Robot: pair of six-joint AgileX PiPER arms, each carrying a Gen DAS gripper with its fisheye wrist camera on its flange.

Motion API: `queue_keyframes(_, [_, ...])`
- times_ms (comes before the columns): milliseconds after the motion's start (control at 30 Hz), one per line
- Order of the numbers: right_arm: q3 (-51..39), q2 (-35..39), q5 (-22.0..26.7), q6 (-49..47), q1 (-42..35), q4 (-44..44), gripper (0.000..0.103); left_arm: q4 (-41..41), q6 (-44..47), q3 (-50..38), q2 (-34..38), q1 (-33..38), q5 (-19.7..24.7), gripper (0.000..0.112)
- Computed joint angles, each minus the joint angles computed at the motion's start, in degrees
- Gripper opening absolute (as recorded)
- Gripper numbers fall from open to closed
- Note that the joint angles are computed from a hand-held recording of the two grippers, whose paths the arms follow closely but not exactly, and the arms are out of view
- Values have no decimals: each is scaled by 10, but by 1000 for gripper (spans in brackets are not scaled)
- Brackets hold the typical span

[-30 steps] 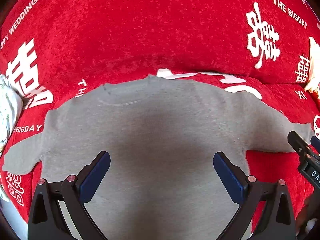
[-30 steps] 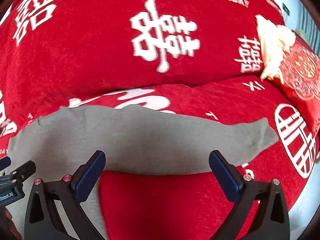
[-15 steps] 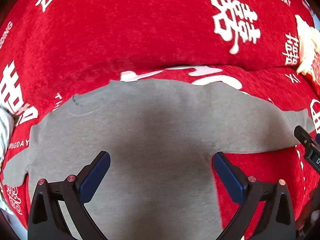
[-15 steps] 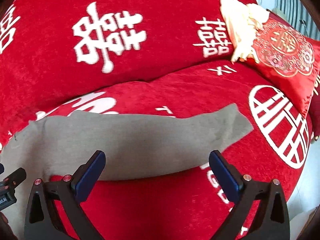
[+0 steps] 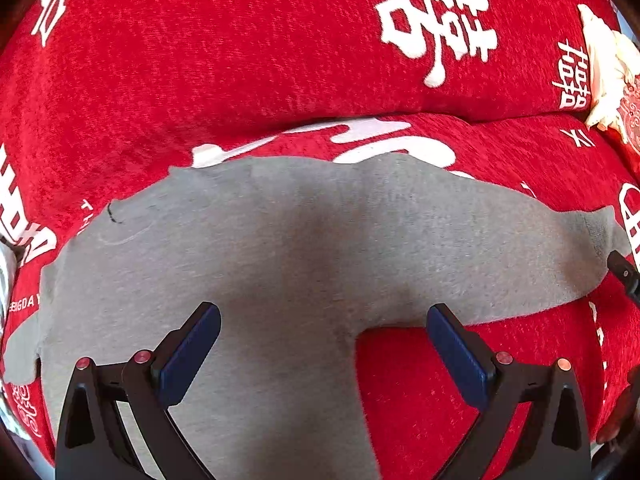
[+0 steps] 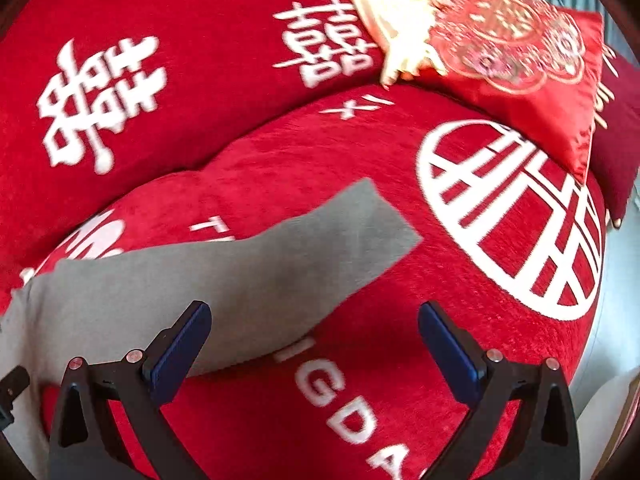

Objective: Fold small clothes
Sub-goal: 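Move the right tool to the sweater sleeve cuff and close on it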

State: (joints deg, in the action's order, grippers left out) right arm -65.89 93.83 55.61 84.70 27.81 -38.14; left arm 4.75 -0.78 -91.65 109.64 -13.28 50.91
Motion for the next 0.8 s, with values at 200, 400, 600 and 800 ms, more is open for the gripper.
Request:
queue_keyframes(200, [20, 10, -38, -3, -49, 4, 103, 8, -10, -13, 19, -18, 3, 103])
queue_keyframes(400, [-7, 63, -108, -23, -85, -7, 99, 5, -12, -23, 29, -12, 6, 103])
queue_keyframes(600, [-27, 80, -162, -134, -125, 61, 9, -7, -11, -51, 42, 16, 19, 103])
queue_keyframes(800, [64, -21, -185, 8, -115, -21, 8, 2, -26, -83, 66, 37, 35, 103])
